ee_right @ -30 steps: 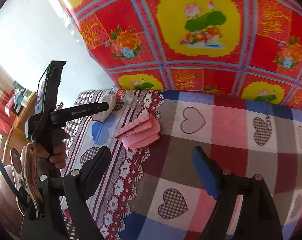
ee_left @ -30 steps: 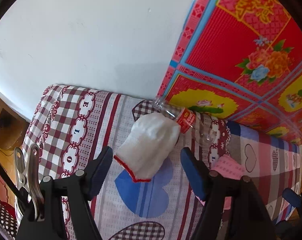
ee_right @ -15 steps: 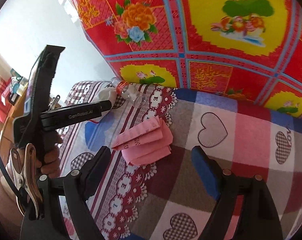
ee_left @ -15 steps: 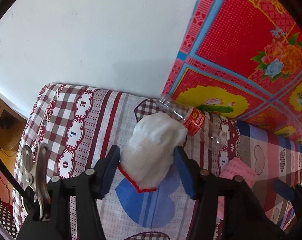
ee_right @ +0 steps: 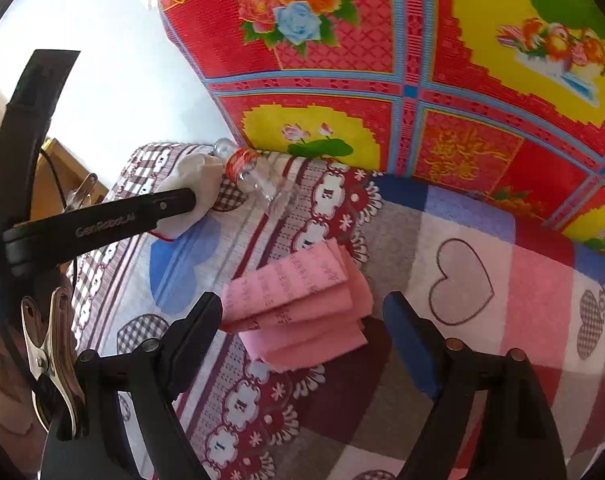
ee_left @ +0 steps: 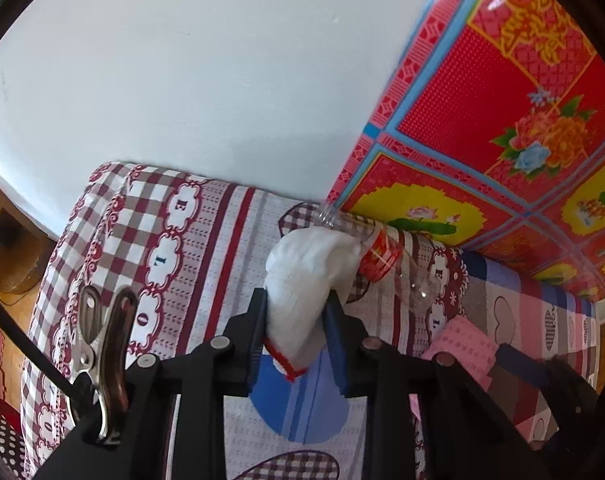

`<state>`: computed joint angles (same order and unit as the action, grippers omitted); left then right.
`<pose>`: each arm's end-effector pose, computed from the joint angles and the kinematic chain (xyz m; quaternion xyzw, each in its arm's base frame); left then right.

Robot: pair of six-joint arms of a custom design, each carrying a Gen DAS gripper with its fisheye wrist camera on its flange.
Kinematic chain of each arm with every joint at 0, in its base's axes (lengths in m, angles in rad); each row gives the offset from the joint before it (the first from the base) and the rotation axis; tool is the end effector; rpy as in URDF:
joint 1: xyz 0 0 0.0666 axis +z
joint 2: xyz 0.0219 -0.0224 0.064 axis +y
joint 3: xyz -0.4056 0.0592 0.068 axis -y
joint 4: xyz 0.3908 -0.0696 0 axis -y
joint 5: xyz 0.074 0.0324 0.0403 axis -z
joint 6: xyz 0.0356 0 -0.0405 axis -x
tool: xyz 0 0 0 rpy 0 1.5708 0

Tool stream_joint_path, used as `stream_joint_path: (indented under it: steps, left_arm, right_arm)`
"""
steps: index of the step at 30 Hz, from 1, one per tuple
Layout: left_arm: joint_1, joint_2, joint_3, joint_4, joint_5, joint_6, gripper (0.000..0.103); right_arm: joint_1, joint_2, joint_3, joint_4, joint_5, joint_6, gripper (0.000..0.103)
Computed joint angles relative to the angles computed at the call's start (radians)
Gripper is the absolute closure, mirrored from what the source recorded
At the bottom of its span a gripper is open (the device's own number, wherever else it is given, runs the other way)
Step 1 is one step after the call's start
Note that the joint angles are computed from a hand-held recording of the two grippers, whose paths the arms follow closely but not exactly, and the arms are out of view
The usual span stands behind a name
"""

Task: Collect trash
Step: 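Close the left tool on the white glove while the right tool grips the pink paper, then lift the glove and pink paper with both tools and carry them over the red bin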

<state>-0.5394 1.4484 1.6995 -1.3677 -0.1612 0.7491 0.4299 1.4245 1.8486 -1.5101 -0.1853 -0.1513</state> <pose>0.4027 -0.2348 0.5404 -0.1197 0.9639 -0.0721 0.2265 0.3945 0.1877 0.6061 -0.1562 0.9542 0.1545 0.2032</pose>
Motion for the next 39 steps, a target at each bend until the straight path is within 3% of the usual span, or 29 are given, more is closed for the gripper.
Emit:
stream_joint_path:
  steps: [3,5,8,11,14,18,24,39]
  left_arm:
    - [0.005,-0.018,-0.016,0.004,0.005,0.005,0.076]
    - [0.006,-0.033,-0.028,0.010,0.009,0.006,0.076]
    - [0.008,-0.059,-0.048,0.016,0.009,0.005,0.076]
    - [0.016,-0.084,-0.066,0.024,0.020,0.001,0.076]
    - [0.013,-0.101,-0.070,0.021,0.024,0.002,0.076]
    - [-0.024,-0.127,-0.069,0.003,0.008,0.035,0.076]
    - [-0.090,-0.090,0.046,-0.068,-0.019,0.077,0.076]
    - [-0.242,-0.037,0.163,-0.115,-0.046,0.123,0.076]
  right_arm:
    - [0.009,0.007,0.000,0.010,0.006,-0.005,0.023]
    - [0.012,0.015,-0.001,0.006,0.007,-0.008,0.045]
    - [0.014,0.015,-0.012,0.017,0.006,-0.025,0.055]
    - [0.010,0.003,-0.024,0.038,-0.009,-0.039,0.074]
    - [0.006,-0.011,-0.026,0.047,-0.013,-0.048,0.085]
    - [-0.010,-0.035,-0.029,0.066,-0.039,-0.058,0.090]
    - [-0.023,-0.071,-0.021,0.076,-0.066,-0.064,0.095]
    - [-0.091,-0.197,-0.029,0.042,-0.085,-0.080,0.099]
